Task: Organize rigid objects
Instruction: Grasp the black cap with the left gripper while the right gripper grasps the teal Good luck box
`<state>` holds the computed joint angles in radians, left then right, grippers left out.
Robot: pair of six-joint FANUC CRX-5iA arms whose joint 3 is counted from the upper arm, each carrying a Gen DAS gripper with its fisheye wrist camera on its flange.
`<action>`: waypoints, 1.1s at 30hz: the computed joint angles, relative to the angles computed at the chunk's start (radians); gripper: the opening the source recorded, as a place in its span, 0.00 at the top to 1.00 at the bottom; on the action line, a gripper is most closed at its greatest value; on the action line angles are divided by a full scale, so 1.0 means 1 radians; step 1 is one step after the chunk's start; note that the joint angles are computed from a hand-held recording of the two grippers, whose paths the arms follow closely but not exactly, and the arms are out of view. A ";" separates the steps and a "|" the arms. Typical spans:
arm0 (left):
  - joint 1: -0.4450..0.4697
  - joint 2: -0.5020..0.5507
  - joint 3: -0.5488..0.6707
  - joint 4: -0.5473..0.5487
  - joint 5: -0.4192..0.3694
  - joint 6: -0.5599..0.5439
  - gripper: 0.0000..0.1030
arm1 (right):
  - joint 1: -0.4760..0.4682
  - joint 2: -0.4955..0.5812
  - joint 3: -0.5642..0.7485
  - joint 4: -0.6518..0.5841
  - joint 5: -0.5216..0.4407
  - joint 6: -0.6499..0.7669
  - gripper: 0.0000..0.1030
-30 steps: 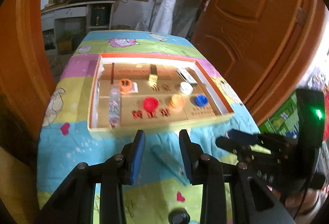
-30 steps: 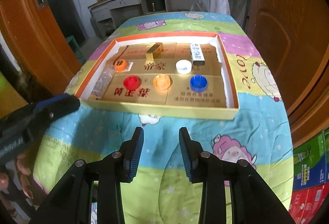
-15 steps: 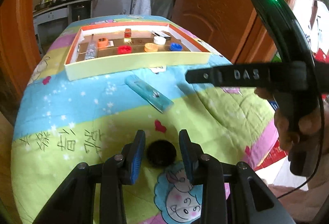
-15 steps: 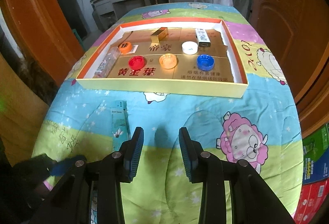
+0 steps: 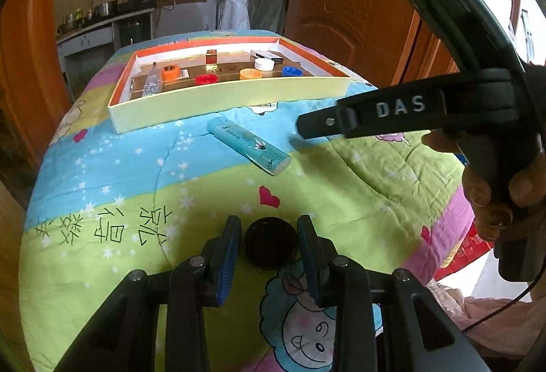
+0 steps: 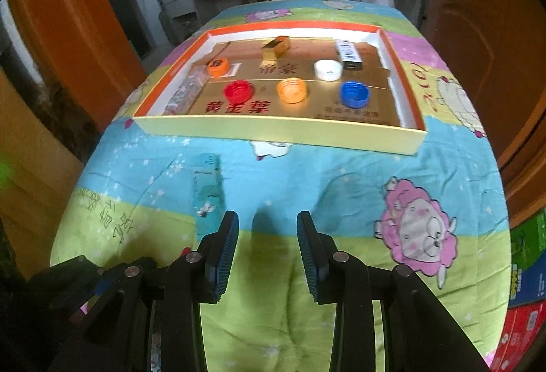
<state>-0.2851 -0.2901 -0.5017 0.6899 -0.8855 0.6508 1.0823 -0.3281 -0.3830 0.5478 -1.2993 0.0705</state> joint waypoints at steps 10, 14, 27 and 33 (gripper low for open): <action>0.041 -0.028 -0.031 0.051 -0.003 -0.001 0.70 | -0.037 0.061 0.029 -0.020 0.114 0.125 0.65; 0.068 -0.033 -0.031 0.062 0.000 0.014 0.70 | -0.053 0.098 0.049 -0.016 0.142 0.186 0.65; 0.100 -0.016 -0.020 0.065 -0.012 0.047 0.70 | -0.085 0.164 0.083 -0.029 0.125 0.245 0.78; 0.095 -0.001 -0.007 0.063 -0.001 0.062 0.70 | -0.080 0.159 0.070 -0.015 0.135 0.220 0.78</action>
